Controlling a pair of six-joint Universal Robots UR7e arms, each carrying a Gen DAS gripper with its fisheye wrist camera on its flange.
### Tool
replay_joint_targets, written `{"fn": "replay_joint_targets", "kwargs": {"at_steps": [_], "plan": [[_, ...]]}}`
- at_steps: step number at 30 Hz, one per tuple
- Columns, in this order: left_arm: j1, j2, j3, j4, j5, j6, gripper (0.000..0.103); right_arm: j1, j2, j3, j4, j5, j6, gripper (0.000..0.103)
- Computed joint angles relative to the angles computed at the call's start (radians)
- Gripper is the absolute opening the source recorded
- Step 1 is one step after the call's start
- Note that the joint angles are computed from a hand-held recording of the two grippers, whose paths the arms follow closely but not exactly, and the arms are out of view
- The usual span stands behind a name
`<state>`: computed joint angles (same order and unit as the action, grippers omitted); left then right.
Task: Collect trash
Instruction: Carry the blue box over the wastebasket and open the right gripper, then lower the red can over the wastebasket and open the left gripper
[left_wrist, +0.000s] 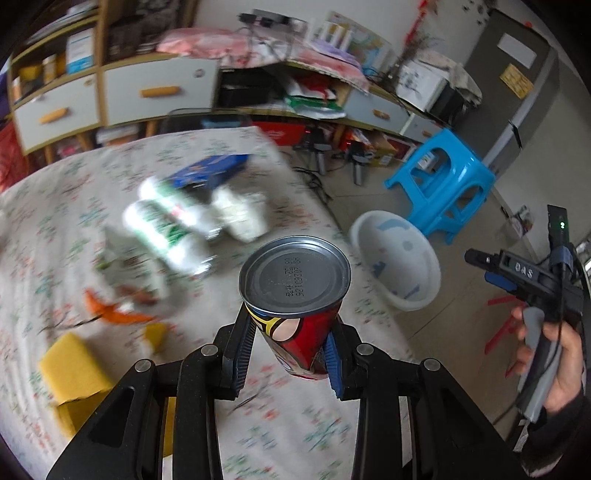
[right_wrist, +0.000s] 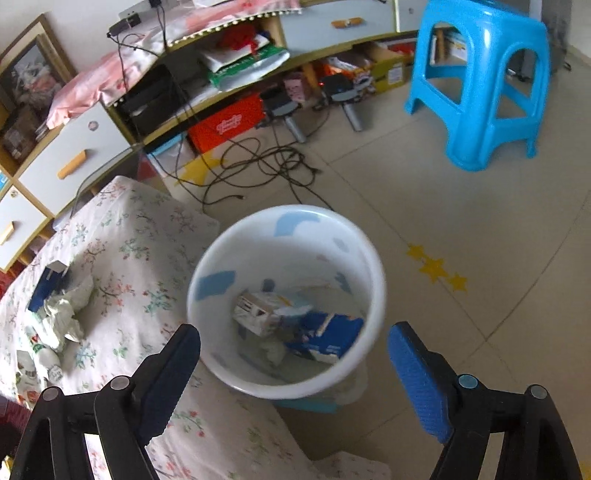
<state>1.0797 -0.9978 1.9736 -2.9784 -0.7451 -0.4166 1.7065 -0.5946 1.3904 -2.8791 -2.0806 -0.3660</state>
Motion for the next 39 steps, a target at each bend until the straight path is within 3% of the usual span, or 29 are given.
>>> {"fn": "replay_joint_targets", "kwargs": {"at_steps": [10, 23, 25, 27, 28, 39], "plan": [[0.021, 0.227, -0.264, 0.008, -0.043, 0.155, 0.036, -0.021, -0.047, 0.055, -0.091, -0.071, -0.112, 0.087], [0.047, 0.364, -0.472, 0.01, -0.053, 0.242, 0.037, -0.047, -0.087, 0.068, -0.073, -0.07, -0.092, 0.087], [0.047, 0.375, -0.485, -0.011, -0.054, 0.266, 0.049, -0.048, -0.09, 0.069, -0.073, -0.069, -0.085, 0.087], [0.046, 0.374, -0.496, 0.025, -0.05, 0.247, 0.092, -0.048, -0.09, 0.067, -0.072, -0.071, -0.081, 0.087], [0.044, 0.373, -0.495, 0.029, -0.046, 0.238, 0.097, -0.047, -0.09, 0.069, -0.073, -0.072, -0.08, 0.087], [0.01, 0.266, -0.329, 0.006, 0.001, 0.229, 0.1, -0.038, -0.092, 0.082, -0.081, -0.067, -0.078, 0.088]]}}
